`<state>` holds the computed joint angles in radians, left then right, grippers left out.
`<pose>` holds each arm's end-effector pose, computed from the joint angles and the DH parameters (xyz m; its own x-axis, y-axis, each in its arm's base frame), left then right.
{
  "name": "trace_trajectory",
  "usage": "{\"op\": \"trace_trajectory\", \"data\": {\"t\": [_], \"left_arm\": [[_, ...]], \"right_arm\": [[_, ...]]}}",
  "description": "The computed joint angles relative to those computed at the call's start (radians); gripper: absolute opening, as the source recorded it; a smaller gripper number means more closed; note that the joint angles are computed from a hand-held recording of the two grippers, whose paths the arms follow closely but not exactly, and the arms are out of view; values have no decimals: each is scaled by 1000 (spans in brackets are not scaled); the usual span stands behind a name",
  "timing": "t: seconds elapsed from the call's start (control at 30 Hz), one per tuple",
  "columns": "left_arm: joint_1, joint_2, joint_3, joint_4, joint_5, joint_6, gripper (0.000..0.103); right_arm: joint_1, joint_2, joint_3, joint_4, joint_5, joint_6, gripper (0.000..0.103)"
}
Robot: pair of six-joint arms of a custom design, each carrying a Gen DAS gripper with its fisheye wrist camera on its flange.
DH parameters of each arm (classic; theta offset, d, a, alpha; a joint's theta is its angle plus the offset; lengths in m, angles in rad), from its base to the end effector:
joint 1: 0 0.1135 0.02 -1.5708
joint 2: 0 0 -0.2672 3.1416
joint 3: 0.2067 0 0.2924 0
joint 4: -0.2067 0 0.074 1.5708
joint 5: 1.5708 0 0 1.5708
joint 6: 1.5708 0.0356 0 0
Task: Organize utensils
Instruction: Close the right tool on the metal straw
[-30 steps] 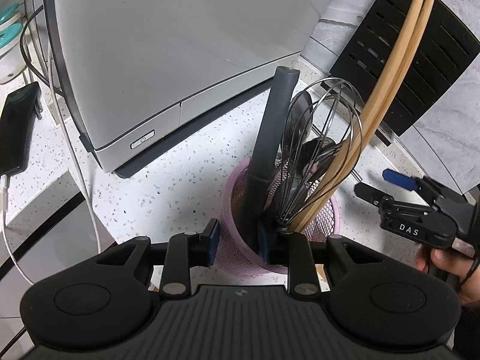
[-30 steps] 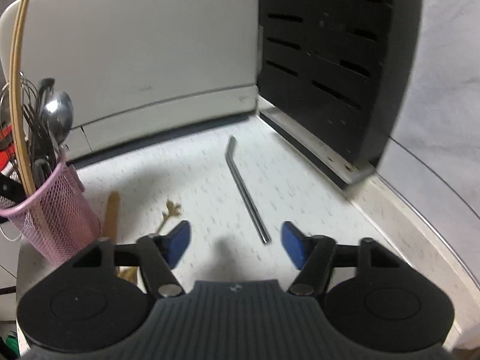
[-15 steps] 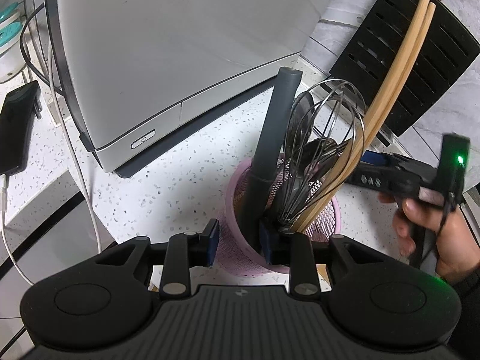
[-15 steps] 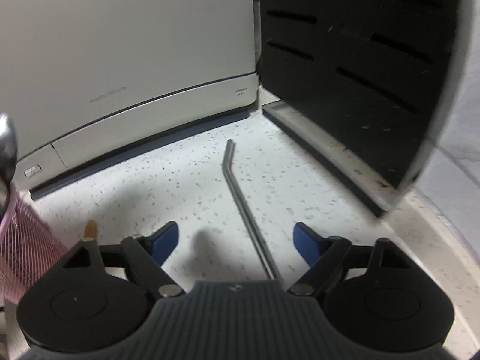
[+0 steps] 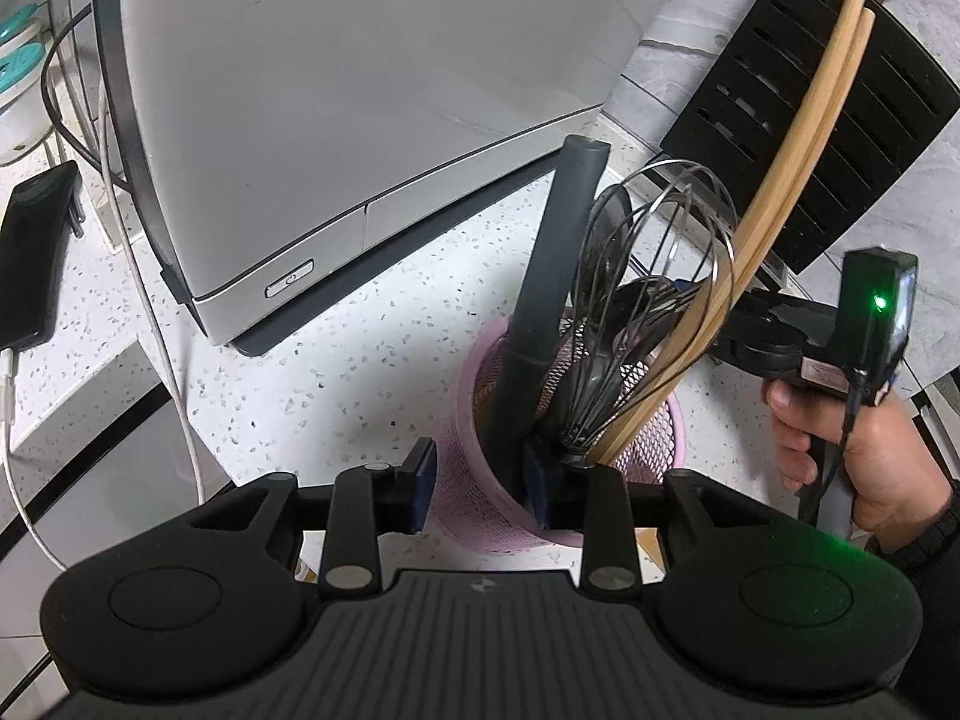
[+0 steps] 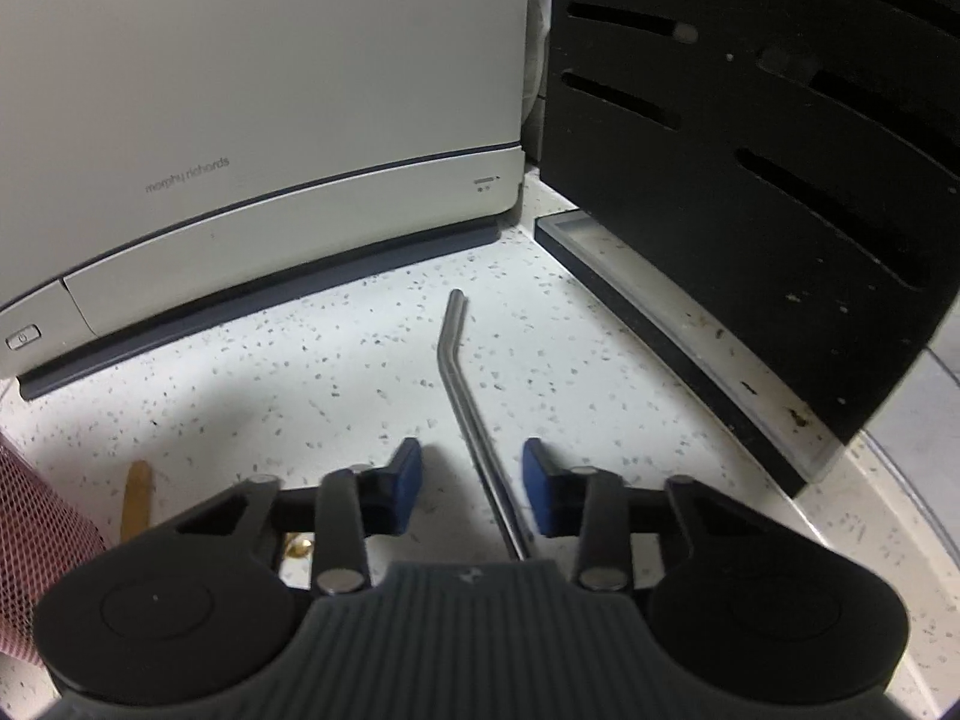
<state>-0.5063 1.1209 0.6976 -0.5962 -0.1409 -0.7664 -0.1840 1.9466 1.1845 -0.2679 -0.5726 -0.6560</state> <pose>0.2181 -0.1152 0.1982 -0.8251 -0.3277 -0.4603 -0.2171 0.9360 -0.2771 0.4165 -0.0579 0.1188 -0.5944 -0.4108 -0.6913 -0.6095 0.7909 0.0541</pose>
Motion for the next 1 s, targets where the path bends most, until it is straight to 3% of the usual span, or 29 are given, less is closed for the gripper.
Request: {"op": "trace_trajectory", "data": {"t": [0.07, 0.17, 0.53, 1.0], "left_arm": [[-5, 8, 8, -6, -7, -5, 38], [-22, 27, 26, -20, -27, -15, 37], [-20, 31, 24, -15, -26, -19, 38], [1, -11, -5, -7, -10, -7, 45]], "right_arm": [[-10, -5, -5, -2, 1, -11, 13], [-28, -6, -1, -23, -7, -26, 8], [-125, -46, 7, -219, -36, -153, 4], [-426, -74, 50, -551, -26, -564, 4]]}}
